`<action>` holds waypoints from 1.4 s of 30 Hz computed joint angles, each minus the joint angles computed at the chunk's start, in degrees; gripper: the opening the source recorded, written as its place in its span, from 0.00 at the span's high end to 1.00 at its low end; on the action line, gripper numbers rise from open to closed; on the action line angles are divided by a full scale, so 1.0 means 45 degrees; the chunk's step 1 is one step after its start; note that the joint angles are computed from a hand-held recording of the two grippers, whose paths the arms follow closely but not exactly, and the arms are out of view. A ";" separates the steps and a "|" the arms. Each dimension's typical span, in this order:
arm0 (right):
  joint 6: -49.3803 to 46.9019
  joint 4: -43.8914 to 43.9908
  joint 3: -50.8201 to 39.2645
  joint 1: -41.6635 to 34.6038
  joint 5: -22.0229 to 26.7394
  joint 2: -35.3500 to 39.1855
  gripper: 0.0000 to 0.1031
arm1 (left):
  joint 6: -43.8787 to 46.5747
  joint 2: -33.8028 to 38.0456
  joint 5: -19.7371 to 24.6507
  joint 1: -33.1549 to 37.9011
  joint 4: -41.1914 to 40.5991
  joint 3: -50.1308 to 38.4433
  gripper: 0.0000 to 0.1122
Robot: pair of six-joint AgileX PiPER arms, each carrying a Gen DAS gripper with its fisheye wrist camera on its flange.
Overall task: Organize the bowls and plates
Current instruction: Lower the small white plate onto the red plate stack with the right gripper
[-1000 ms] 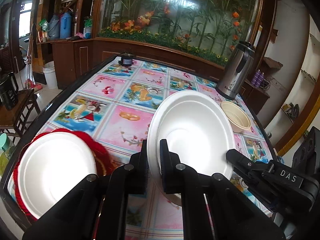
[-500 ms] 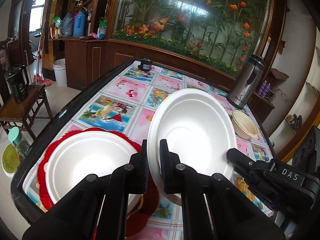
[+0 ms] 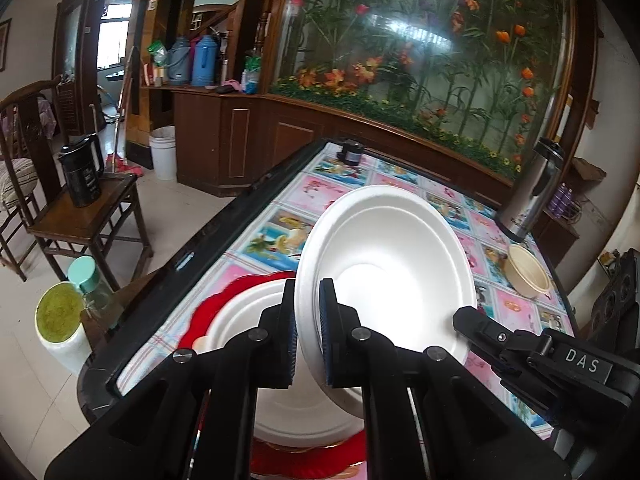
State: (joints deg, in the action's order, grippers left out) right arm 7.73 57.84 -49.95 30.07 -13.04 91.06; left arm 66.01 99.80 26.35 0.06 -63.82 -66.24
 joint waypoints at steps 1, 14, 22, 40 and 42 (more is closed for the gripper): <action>-0.0287 0.0236 -0.0289 0.0096 0.0100 0.0257 0.87 | -0.0099 0.0075 -0.0050 0.0076 0.0123 -0.0038 0.93; -0.0588 0.0477 -0.1910 0.0484 0.0858 0.2093 0.87 | -0.1230 0.1073 -0.0172 0.0657 0.1693 -0.0655 0.93; -0.1574 0.1635 -0.1927 0.0390 0.1003 0.2422 0.87 | -0.2917 0.1964 0.0300 0.0487 0.3491 -0.1444 0.92; -0.6869 0.6535 -0.2440 0.0507 0.0817 0.3004 0.87 | -0.3851 0.2497 0.0383 0.0348 0.4666 -0.1826 0.91; -0.7236 0.6849 -0.2475 0.0494 0.0824 0.3003 0.87 | -0.3954 0.2562 0.0560 0.0406 0.4777 -0.1970 0.91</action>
State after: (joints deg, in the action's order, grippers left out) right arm -24.83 88.66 -61.09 32.29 -9.34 104.57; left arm 48.21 111.33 28.87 1.89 -42.32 -75.10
